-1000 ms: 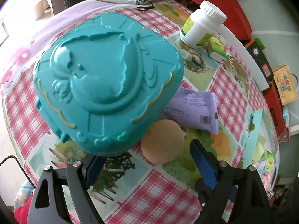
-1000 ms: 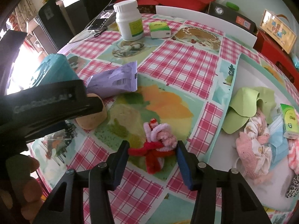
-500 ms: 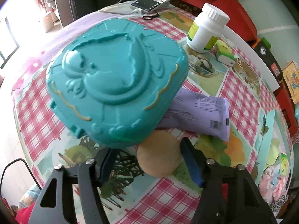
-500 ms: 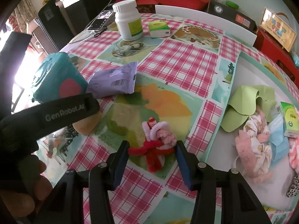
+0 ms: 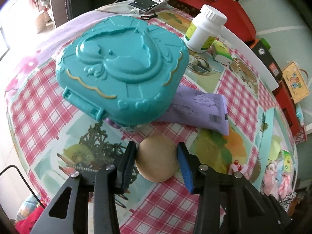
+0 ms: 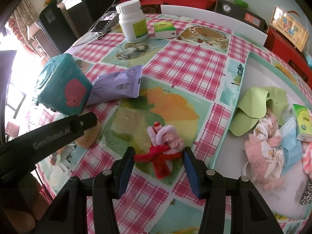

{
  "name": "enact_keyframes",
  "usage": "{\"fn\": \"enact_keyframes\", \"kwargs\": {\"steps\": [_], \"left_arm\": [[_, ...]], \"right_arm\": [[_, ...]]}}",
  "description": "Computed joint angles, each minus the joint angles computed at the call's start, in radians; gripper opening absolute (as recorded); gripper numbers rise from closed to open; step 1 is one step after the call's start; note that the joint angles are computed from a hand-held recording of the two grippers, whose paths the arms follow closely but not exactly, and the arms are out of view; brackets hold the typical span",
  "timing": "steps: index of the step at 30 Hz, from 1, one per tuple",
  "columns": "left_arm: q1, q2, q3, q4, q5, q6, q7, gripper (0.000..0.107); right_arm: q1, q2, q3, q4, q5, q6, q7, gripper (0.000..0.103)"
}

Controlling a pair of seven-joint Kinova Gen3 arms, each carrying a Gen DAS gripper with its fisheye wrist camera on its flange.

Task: Organize soft objects
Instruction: 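Close the right tool on the red ribbon toy while the left grasps the beige sponge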

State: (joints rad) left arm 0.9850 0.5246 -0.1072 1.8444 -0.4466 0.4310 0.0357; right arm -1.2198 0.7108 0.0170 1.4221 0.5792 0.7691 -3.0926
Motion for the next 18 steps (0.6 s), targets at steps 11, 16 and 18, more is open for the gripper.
{"fn": "enact_keyframes", "kwargs": {"steps": [11,16,18], "left_arm": [[-0.035,-0.047,0.018,0.077,0.075,-0.114,-0.068,0.042],[-0.037,-0.053,0.014,0.087,0.116,-0.132,-0.108,0.042],[-0.043,-0.053,0.016,0.088,0.13,-0.137,-0.127,0.042]], "right_arm": [[0.0,-0.007,0.002,0.015,0.002,-0.016,-0.024,0.048],[-0.004,-0.008,0.003,0.016,0.004,-0.012,-0.033,0.046],[-0.003,-0.007,0.002,0.013,0.004,-0.008,-0.034,0.046]]}}
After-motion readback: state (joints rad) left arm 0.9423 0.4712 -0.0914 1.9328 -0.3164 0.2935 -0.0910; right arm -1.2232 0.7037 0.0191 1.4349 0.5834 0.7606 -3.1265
